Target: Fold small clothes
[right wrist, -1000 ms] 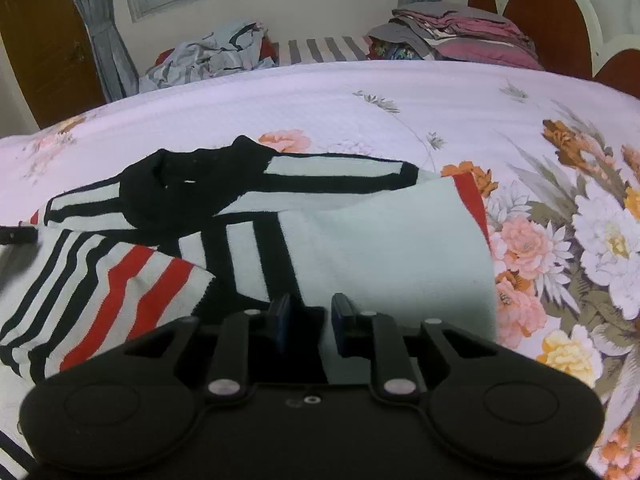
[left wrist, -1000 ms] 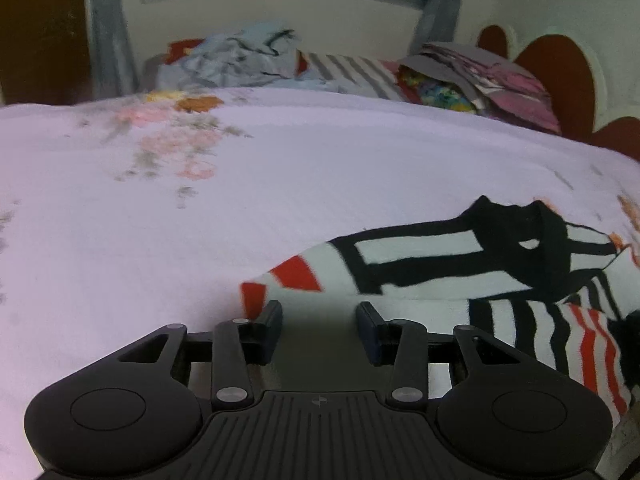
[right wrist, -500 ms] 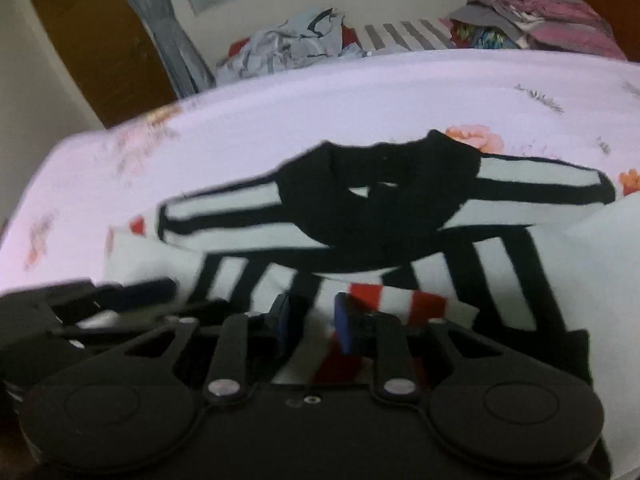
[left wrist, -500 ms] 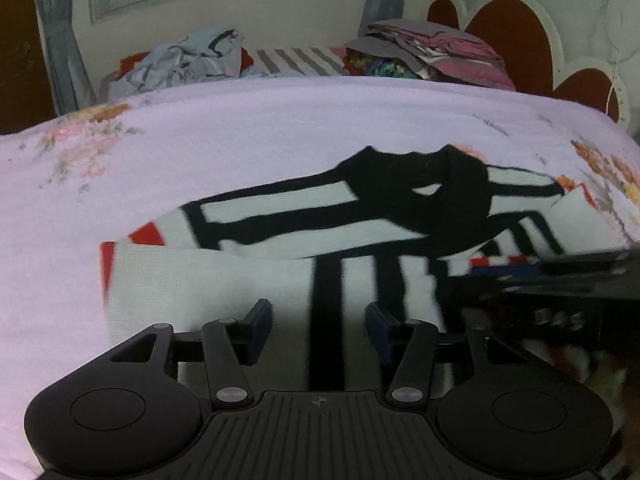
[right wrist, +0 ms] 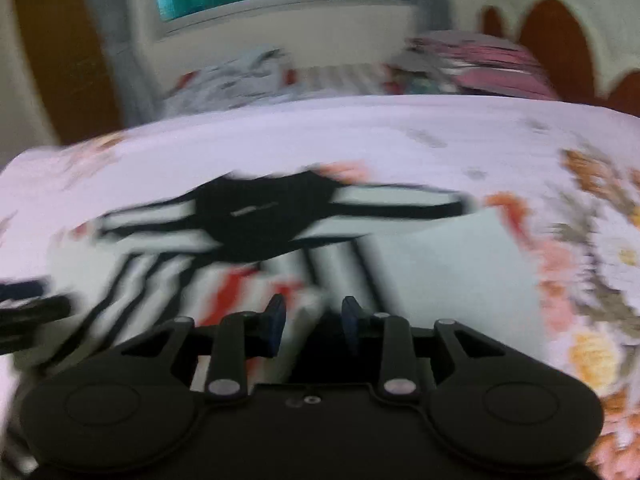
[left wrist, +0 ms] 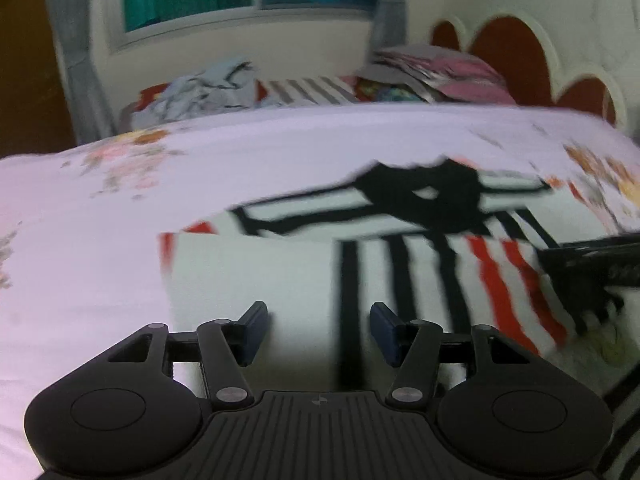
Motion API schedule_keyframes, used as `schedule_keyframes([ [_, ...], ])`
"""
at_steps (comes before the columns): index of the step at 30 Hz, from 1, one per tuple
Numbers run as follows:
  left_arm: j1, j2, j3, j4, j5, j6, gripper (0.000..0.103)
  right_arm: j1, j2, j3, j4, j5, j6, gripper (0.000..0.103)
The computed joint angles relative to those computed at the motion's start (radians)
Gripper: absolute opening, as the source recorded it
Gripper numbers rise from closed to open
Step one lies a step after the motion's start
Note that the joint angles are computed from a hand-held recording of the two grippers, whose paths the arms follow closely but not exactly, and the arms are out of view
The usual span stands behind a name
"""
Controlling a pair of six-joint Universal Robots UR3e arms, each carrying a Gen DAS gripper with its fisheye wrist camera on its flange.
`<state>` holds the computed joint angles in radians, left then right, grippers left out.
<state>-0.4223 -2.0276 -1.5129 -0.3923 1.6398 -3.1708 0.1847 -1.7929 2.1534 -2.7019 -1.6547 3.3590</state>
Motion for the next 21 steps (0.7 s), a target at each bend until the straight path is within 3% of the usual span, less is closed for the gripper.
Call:
schedule_keyframes([
  [3, -0.007, -0.011, -0.018, -0.009, 0.005, 0.007, 0.057, 0.036, 0.008, 0.021, 0.016, -0.049, 0.015, 0.028],
  [4, 0.018, 0.012, -0.059, 0.010, -0.033, 0.008, 0.057, 0.005, -0.028, 0.061, 0.016, -0.051, 0.030, 0.025],
  [5, 0.046, 0.040, -0.088, 0.002, -0.074, 0.014, 0.057, -0.058, -0.100, 0.121, 0.021, -0.028, 0.037, 0.021],
  [7, 0.076, 0.089, -0.145, 0.005, -0.099, 0.041, 0.056, -0.169, -0.230, 0.200, 0.070, 0.019, 0.015, 0.001],
  [8, 0.076, 0.093, -0.166, 0.023, -0.084, 0.051, 0.056, -0.232, -0.284, 0.222, 0.104, 0.064, -0.018, 0.000],
  [11, 0.068, 0.090, -0.178, 0.041, -0.065, 0.054, 0.056, -0.251, -0.311, 0.220, 0.143, 0.075, -0.053, 0.001],
  [12, 0.059, 0.086, -0.163, 0.025, -0.050, 0.047, 0.057, -0.235, -0.293, 0.208, 0.133, 0.060, -0.033, 0.006],
  [13, 0.057, 0.087, -0.155, 0.014, -0.045, 0.041, 0.057, -0.200, -0.282, 0.200, 0.116, 0.011, 0.011, 0.029],
  [15, 0.063, 0.106, -0.176, 0.024, -0.052, 0.034, 0.057, -0.180, -0.285, 0.226, 0.051, -0.040, 0.060, 0.049],
  [17, 0.074, 0.120, -0.207, 0.041, -0.063, 0.042, 0.057, -0.251, -0.328, 0.244, 0.093, 0.052, 0.049, 0.043],
  [18, 0.080, 0.125, -0.223, 0.056, -0.070, 0.051, 0.057, -0.283, -0.330, 0.254, 0.104, 0.097, 0.045, 0.035],
  [21, 0.091, 0.134, -0.237, 0.063, -0.082, 0.062, 0.057, -0.296, -0.309, 0.271, 0.064, 0.131, 0.060, 0.026],
])
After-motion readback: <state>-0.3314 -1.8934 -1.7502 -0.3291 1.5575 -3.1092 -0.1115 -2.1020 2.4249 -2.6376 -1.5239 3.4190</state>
